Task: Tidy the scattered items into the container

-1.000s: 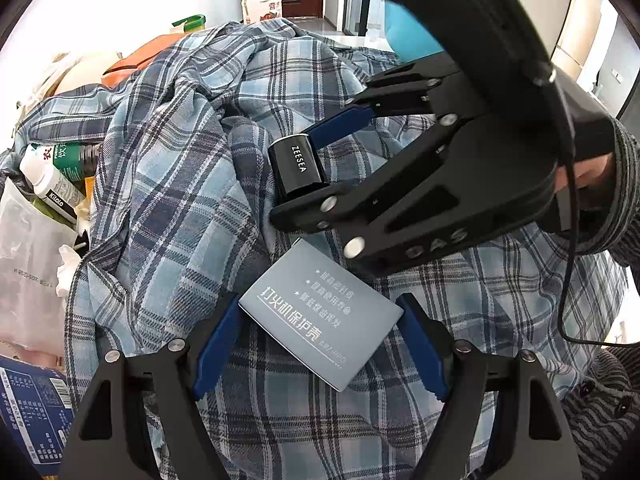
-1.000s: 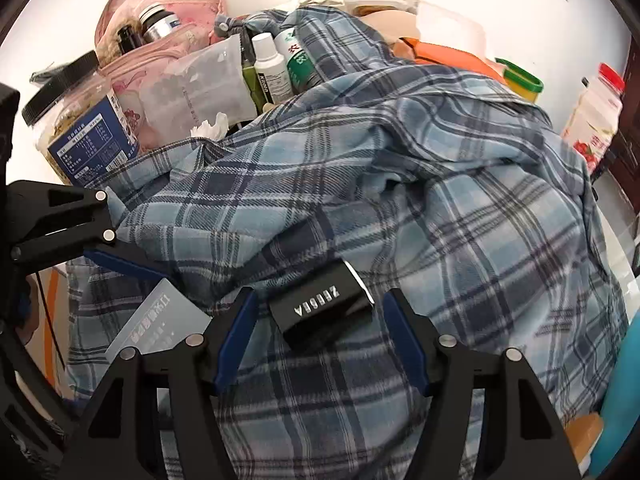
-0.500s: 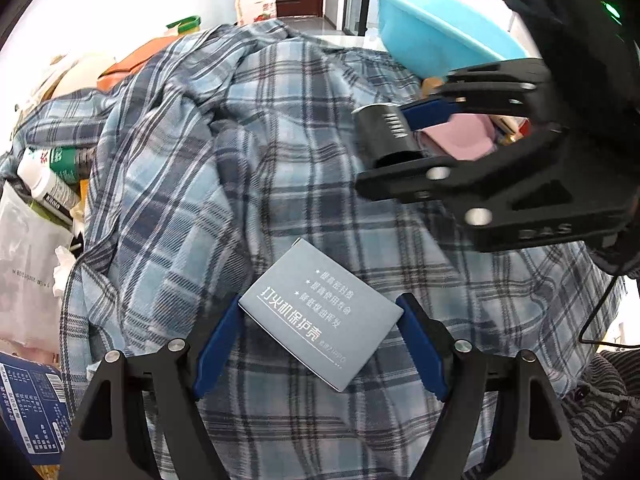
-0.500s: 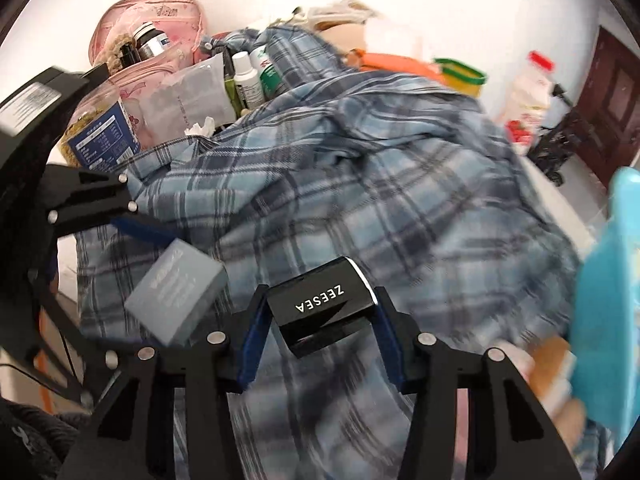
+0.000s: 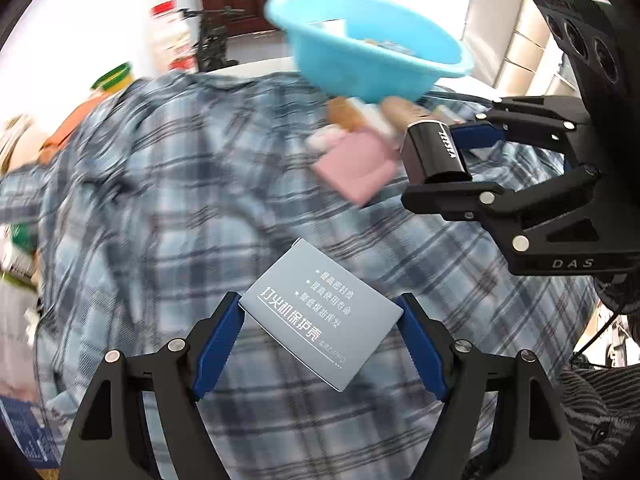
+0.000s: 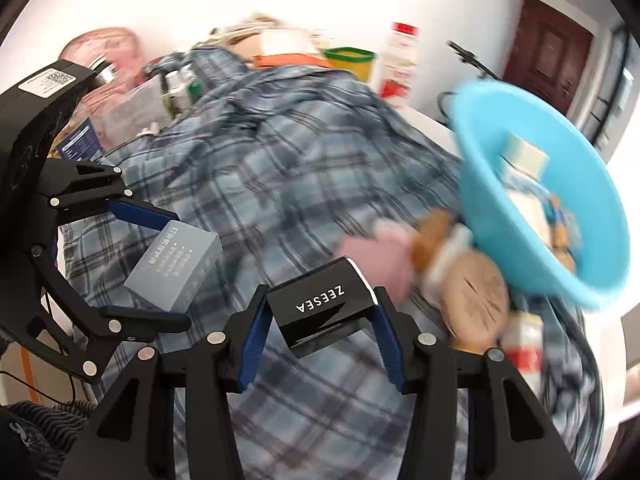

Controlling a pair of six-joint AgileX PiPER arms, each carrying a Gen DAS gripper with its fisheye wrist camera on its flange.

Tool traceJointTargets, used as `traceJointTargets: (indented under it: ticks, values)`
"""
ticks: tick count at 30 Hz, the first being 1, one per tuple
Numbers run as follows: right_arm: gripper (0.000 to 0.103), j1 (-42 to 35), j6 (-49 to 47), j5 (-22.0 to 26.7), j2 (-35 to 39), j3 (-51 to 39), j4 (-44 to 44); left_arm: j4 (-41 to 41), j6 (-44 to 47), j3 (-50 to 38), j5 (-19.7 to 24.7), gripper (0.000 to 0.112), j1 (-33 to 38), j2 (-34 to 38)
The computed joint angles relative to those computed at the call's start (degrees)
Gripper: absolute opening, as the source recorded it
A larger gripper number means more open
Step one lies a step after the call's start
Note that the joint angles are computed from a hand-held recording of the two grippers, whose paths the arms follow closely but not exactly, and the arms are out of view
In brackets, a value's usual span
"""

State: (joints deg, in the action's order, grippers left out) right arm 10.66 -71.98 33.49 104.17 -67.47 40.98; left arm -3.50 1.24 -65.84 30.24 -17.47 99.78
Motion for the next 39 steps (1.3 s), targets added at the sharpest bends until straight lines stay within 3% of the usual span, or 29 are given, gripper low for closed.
traceJointTargets:
  ticks: [10, 16, 36, 39]
  values:
    - [0.048, -20.0, -8.6, 3.9, -0.6, 4.0, 12.6, -0.9, -2.4, -13.5, 2.7, 0.08, -6.9, 9.9]
    - [0.048, -26.5, -10.0, 4.0, 0.1, 3.9, 15.3, -1.5, -3.5, -19.9, 4.5, 0.08, -8.1, 14.3]
    - [0.048, -28.1, -15.1, 2.4, -2.0, 6.8, 20.7, 1.3, -7.6, -19.9, 3.6, 0.08, -9.0, 14.2]
    - [0.044, -28.0, -14.9, 2.1, -2.1, 7.1, 20.3, 1.2, -7.5, -19.7, 3.7, 0.08, -9.2, 14.2]
